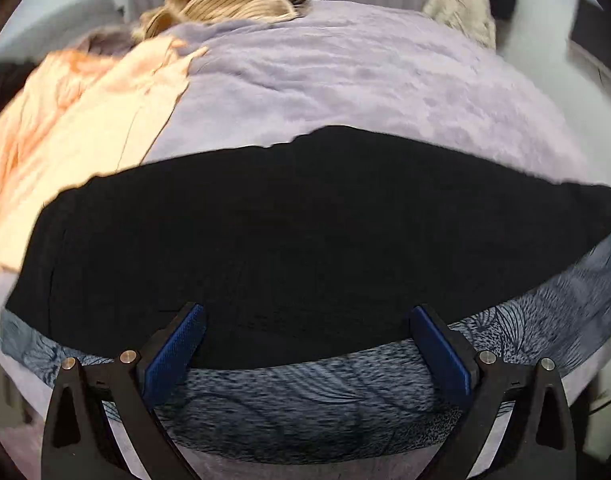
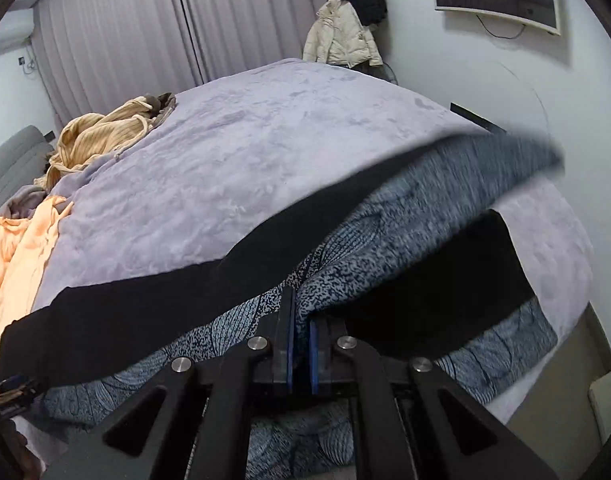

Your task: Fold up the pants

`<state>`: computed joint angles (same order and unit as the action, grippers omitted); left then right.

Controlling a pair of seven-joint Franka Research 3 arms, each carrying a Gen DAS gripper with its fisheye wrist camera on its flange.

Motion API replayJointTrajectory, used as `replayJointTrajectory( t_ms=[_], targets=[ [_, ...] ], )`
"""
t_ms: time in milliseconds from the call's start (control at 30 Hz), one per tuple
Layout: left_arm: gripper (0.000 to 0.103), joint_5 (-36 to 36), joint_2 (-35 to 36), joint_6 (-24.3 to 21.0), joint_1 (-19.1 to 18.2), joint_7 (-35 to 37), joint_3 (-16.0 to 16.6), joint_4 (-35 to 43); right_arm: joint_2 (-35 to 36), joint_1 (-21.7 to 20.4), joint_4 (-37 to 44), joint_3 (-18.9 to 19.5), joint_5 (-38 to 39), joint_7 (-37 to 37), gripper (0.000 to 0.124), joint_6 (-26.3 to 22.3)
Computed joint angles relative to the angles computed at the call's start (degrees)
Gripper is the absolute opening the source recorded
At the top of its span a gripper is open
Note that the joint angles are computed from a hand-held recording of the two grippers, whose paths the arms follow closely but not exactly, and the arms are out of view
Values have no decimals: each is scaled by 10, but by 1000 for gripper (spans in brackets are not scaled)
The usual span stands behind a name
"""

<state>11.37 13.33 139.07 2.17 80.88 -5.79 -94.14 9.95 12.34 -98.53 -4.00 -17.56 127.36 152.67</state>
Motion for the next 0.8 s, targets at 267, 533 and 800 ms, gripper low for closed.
replayJointTrajectory(
  t_ms=[267,533,800],
  targets=[
    [103,3,-29,-20,25,-35,20,-23,-10,-13,-25,4,58,-19,54,-21],
    [102,-42,-51,-28,50,-105,25,-32,-82,4,-107,15,-111,126,82,15],
    [103,5,4,-18,-22,-19,-14,24,-15,11,-44,40,120,-121,82,12]
  ],
)
